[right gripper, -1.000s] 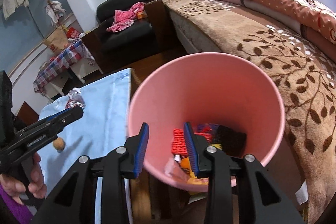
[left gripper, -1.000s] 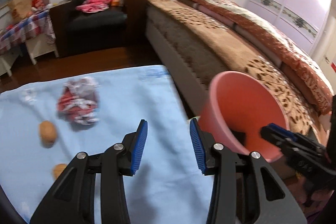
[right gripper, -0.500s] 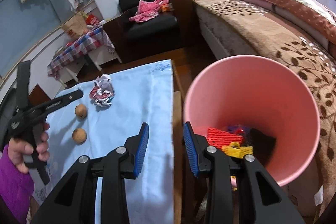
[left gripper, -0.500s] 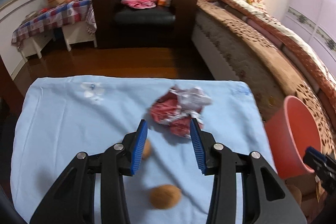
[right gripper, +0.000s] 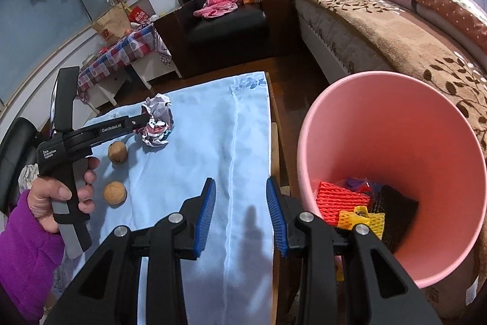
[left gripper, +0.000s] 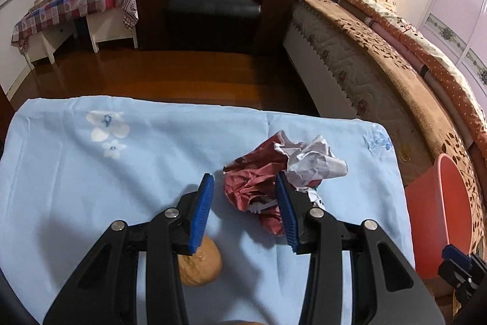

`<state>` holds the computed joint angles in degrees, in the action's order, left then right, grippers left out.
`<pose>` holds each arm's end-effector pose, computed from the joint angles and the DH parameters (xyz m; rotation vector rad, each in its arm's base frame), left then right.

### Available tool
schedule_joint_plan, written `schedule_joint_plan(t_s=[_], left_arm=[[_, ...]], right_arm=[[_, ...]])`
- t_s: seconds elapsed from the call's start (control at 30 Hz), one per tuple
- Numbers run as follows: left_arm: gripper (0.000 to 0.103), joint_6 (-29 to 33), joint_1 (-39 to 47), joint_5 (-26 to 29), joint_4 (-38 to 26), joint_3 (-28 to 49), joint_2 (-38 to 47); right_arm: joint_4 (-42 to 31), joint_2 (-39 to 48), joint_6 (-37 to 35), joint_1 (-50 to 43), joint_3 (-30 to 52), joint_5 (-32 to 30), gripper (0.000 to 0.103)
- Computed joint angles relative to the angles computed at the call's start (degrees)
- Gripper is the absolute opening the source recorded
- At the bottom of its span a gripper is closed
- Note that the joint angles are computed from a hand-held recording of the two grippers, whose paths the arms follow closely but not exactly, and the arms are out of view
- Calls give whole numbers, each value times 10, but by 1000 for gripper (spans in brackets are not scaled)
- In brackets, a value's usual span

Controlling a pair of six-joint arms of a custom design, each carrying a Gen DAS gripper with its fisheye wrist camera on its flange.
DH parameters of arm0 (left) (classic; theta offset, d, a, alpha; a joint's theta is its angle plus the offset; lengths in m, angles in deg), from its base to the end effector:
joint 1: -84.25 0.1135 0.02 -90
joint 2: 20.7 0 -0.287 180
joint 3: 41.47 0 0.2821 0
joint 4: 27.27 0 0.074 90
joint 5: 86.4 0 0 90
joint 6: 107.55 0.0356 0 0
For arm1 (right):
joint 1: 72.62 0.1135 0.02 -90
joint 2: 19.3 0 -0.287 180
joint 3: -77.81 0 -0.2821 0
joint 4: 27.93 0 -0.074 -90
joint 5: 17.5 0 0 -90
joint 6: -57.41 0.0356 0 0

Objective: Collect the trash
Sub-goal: 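Move both tools back over the table toward the crumpled foil wrapper, then grasp the crumpled red-and-silver foil wrapper with the left tool, then carry the foil wrapper in the left tool over the pink bucket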

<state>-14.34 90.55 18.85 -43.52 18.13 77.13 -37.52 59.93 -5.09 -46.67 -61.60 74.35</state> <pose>0.3426 0.0284 0.1351 0.0396 2.4930 -0.2662 0.2340 0.1126 0.1376 0.0482 2.4487 0.3849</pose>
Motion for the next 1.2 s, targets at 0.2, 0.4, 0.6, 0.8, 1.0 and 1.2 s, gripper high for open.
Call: schedule_joint_plan(t_s=[0.2, 0.4, 0.6, 0.8, 1.0, 1.2], left_arm=[[29, 9, -4, -3, 18, -25, -12], [19, 5, -8, 1, 19, -55, -51], [19, -9, -29, 4, -5, -101, -148], [19, -38, -95, -19, -56, -131, -262], [19, -84, -194, -51, -100, -138, -331], [19, -127, -300, -97, -114, -137, -365]], right_arm=[[7, 10, 5, 8, 3, -2, 34], [3, -10, 7, 10, -7, -3, 34], [-8, -55, 8, 10, -27, 0, 34], [-31, -123, 11, 2, -52, 4, 34], [-83, -219, 4, -11, -80, 26, 34], [-153, -321, -12, -45, -101, 46, 34]])
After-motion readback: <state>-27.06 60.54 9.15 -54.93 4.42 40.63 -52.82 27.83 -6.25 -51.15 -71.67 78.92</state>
